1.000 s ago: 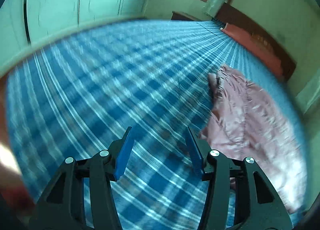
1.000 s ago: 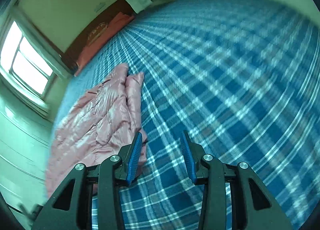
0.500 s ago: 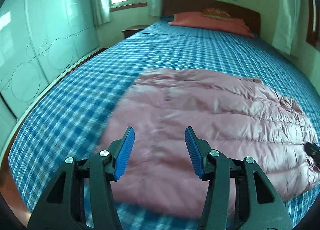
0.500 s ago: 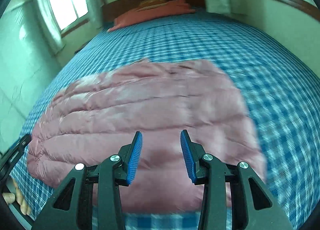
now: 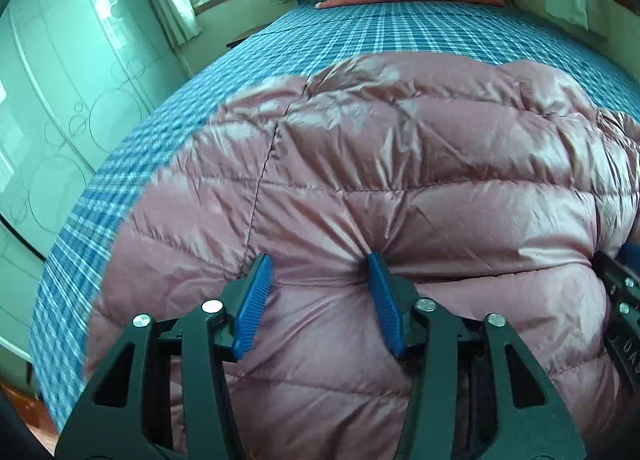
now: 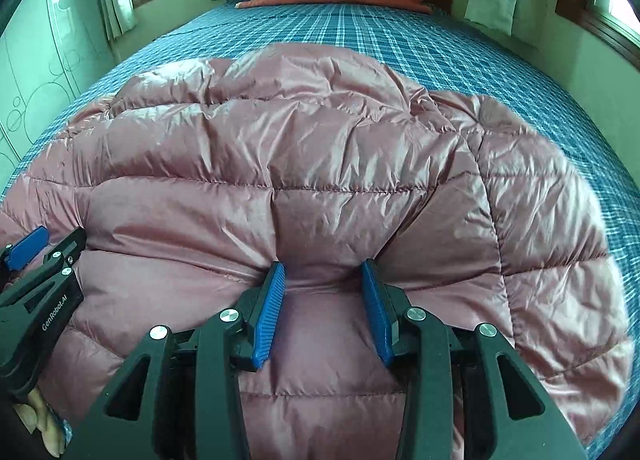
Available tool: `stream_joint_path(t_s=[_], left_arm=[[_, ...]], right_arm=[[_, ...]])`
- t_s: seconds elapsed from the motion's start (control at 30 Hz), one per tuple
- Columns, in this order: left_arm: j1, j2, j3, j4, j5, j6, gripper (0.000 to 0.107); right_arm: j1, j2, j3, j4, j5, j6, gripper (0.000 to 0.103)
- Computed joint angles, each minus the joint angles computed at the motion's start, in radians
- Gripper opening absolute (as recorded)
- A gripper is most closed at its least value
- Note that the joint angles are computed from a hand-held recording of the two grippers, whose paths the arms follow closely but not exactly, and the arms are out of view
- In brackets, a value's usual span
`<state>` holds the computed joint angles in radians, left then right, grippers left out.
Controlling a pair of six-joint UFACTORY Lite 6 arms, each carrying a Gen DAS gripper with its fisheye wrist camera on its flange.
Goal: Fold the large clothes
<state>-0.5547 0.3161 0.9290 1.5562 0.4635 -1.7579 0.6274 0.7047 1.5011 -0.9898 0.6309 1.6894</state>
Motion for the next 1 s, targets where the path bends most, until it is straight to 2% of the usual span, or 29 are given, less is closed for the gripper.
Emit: stream_joint_path(t_s=[0.07,0.17,0.3,0.4,0.53,0.63,0.73,0.8,1.0], left_arm=[[-0.013,-0.041,-0.002,-0.037,0.021,0.048,0.043],[-0.037,-0.053,0.026,0.005,0.068,0.021,0.043],[-0.015,0.082,0.164,-0.092,0.055,0.121,0.043],[-0.016,0.164,0.196,-0.033,0.081,0.066,0.044],[-0.023,0.135,0.179,-0.033,0.091,0.069,0.043],[0.005,0.086,0.150,0.007,0.078,0.016,0.043],[0.045,0.128,0.177,-0.004,0.041,0.045,0.043],[0.074,0.143,0.161,0.093,-0.004,-0.057,0.044],[0.078,0.177,0.165,0.170,-0.003,-0.138,0.044]], right_arm=[[0.009,-0.028,0.009,-0.016,0.029,0.013,0.040],[-0.004,-0.020,0.083,-0.004,0.046,-0.037,0.040],[-0.037,0.080,0.218,0.051,0.062,-0.142,0.040],[-0.071,0.195,0.328,0.140,0.054,-0.258,0.040],[-0.063,0.199,0.339,0.125,0.072,-0.258,0.040],[-0.056,0.124,0.251,0.068,0.053,-0.164,0.040],[-0.061,0.154,0.256,0.077,0.052,-0.172,0.040],[-0.059,0.174,0.234,0.007,0.028,-0.102,0.040],[-0.044,0.214,0.251,-0.060,0.040,-0.026,0.040]])
